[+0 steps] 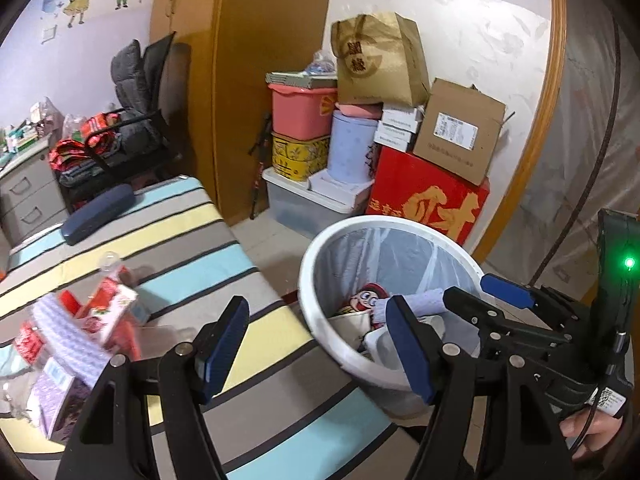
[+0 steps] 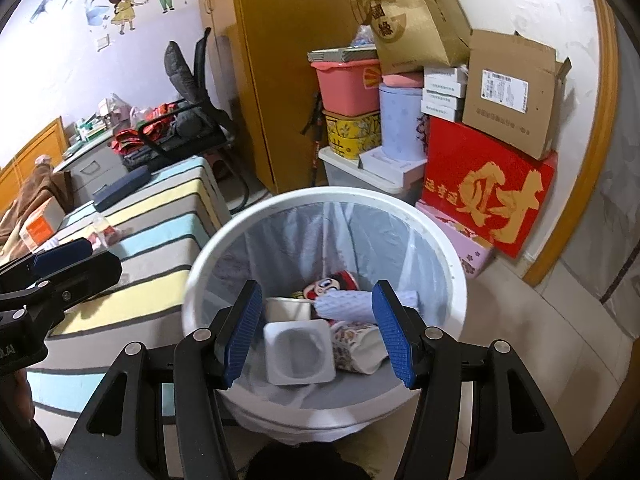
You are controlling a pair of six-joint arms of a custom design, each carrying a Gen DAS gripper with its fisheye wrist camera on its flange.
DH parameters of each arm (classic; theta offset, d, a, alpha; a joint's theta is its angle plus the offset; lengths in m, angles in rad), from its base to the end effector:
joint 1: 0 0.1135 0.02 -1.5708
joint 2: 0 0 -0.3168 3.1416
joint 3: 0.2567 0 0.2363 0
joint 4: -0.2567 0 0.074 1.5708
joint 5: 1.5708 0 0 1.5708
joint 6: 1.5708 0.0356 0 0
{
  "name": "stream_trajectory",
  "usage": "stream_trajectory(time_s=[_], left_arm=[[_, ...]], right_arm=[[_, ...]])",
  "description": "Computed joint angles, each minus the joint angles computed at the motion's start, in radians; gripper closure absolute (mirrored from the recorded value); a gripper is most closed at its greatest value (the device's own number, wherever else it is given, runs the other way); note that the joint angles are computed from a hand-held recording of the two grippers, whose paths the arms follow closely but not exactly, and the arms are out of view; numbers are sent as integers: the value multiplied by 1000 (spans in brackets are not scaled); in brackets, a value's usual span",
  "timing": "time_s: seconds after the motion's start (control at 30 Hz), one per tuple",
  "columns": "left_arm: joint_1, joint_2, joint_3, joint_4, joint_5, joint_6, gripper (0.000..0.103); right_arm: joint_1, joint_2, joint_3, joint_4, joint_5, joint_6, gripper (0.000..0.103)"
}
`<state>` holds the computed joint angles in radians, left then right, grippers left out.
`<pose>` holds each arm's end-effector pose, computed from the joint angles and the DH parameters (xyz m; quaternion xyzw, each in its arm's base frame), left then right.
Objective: Collect trash
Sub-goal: 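Move both tools back from the wastebasket to the table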
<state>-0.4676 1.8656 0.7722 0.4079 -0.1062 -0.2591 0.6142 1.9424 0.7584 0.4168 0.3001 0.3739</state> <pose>0.3186 -0.1567 0.1719 0.0713 0.8998 -0.1072 0.4168 0.2958 0.1957 0.1447 -0.0510 0.9105 0.0622 0.4057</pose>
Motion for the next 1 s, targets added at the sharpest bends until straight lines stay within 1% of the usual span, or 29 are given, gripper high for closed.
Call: stream_trajectory(time_s=[0.1,0.4,0.6,0.8,1.0], left_arm=[[19,-31,-39,19,10,3,30],[69,-120,-156,73,-7,11,30],[137,-174,-237,109,-4,15,30],[256,-247,-324,132,17,47,29],[385,-279,-366,140,50,80,29]], right_arm=[[29,-1,6,2,13,5,44],[97,14,41,7,27,3,44],[139,32,80,-5,25,1,44],[175,68,147,-19,1,-30,44],[209,99,214,-45,-15,-48,44]])
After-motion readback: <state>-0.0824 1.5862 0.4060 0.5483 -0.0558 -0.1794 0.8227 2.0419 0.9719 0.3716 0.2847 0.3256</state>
